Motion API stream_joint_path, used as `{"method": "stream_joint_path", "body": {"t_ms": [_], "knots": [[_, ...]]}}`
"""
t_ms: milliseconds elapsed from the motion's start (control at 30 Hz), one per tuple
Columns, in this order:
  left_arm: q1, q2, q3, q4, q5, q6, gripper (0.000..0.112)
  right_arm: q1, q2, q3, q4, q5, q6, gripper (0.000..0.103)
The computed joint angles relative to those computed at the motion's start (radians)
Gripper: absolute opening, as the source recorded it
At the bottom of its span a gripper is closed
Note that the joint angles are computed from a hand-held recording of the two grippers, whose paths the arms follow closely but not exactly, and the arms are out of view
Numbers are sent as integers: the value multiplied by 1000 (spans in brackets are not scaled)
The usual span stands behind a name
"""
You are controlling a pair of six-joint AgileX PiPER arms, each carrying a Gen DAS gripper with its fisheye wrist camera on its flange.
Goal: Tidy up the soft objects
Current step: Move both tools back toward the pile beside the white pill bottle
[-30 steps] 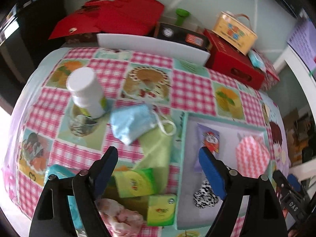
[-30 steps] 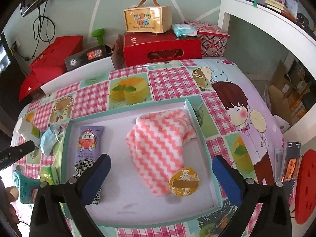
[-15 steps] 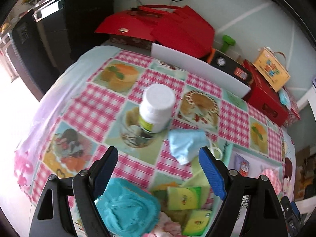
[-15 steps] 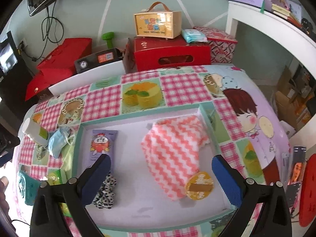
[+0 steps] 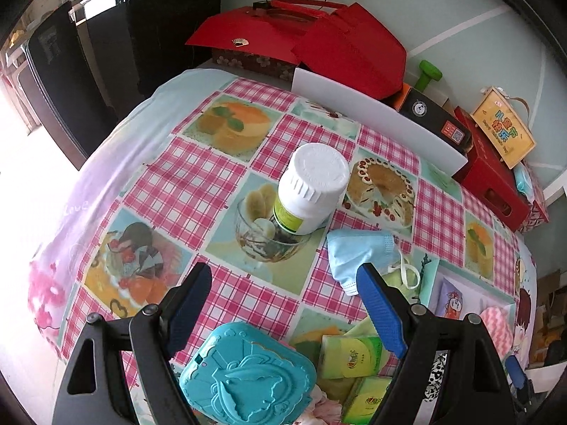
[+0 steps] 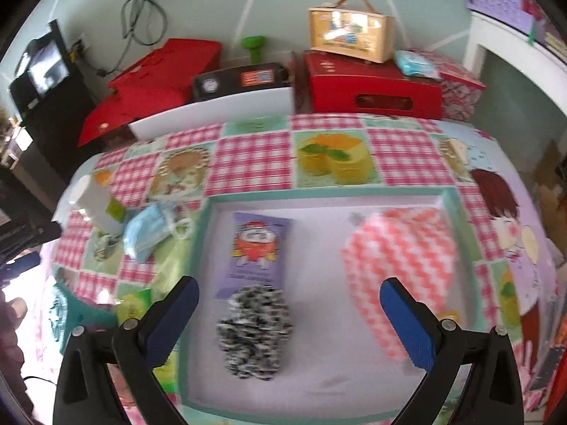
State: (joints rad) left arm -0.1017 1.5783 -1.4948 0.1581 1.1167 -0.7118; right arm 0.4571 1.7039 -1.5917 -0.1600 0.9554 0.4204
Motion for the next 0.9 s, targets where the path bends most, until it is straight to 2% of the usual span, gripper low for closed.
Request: {"method": "stream_joint_path", "body": {"t_ms": [300, 433, 900], "knots": [[9, 11, 2, -23, -5, 5, 84, 4, 52, -39, 125, -68, -53, 103], [20, 22, 2, -45, -7, 19, 84, 26, 97, -92, 94, -57, -35, 103], [17, 124, -62, -123, -7, 72, 84, 27, 214, -207, 227, -32, -127, 103]]}}
